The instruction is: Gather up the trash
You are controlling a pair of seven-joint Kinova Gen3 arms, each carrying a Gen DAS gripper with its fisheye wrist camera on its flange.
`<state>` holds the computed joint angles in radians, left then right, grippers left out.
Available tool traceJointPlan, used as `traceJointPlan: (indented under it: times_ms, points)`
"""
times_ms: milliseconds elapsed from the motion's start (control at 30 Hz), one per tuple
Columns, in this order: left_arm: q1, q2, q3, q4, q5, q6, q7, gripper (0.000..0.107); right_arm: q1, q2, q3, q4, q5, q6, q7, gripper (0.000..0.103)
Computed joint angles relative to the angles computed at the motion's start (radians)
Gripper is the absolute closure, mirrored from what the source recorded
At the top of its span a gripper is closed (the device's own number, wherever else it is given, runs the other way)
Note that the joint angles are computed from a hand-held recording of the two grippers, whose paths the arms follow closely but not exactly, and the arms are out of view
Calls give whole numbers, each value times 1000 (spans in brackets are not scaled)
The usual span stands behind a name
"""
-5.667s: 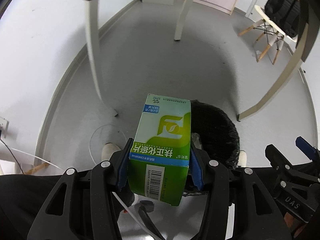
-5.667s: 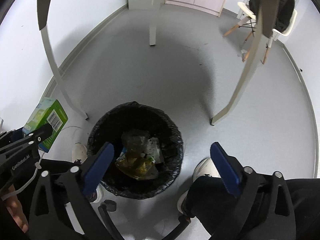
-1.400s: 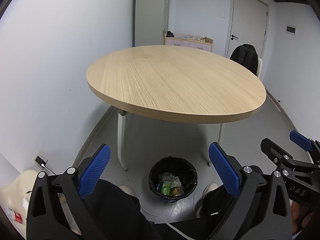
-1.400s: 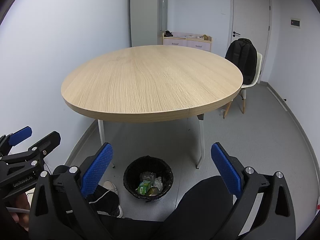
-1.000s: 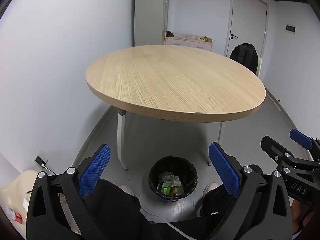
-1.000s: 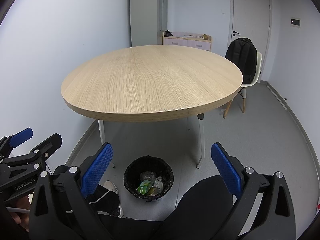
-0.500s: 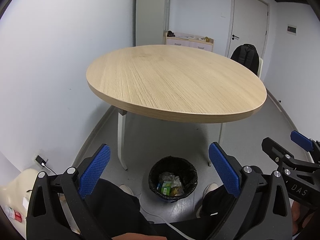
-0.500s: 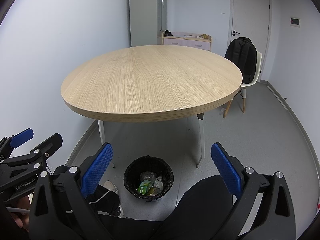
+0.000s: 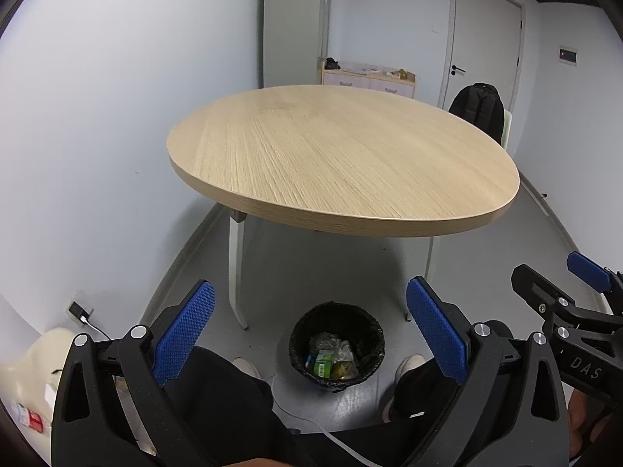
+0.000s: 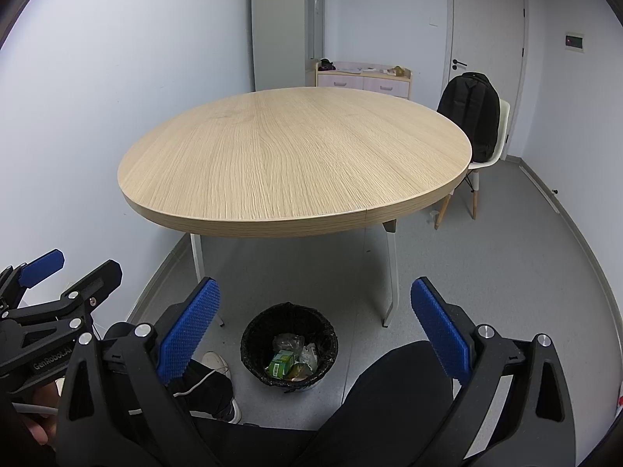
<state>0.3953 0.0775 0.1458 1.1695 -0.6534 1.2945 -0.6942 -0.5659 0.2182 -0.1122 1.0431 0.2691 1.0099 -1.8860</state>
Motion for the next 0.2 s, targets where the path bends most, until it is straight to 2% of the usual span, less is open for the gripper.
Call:
traceJointPlan:
  times_ms: [200]
  points:
    - [-2, 2, -2, -4, 6, -2, -12, 10, 1, -1, 0, 1, 0, -1, 1, 8]
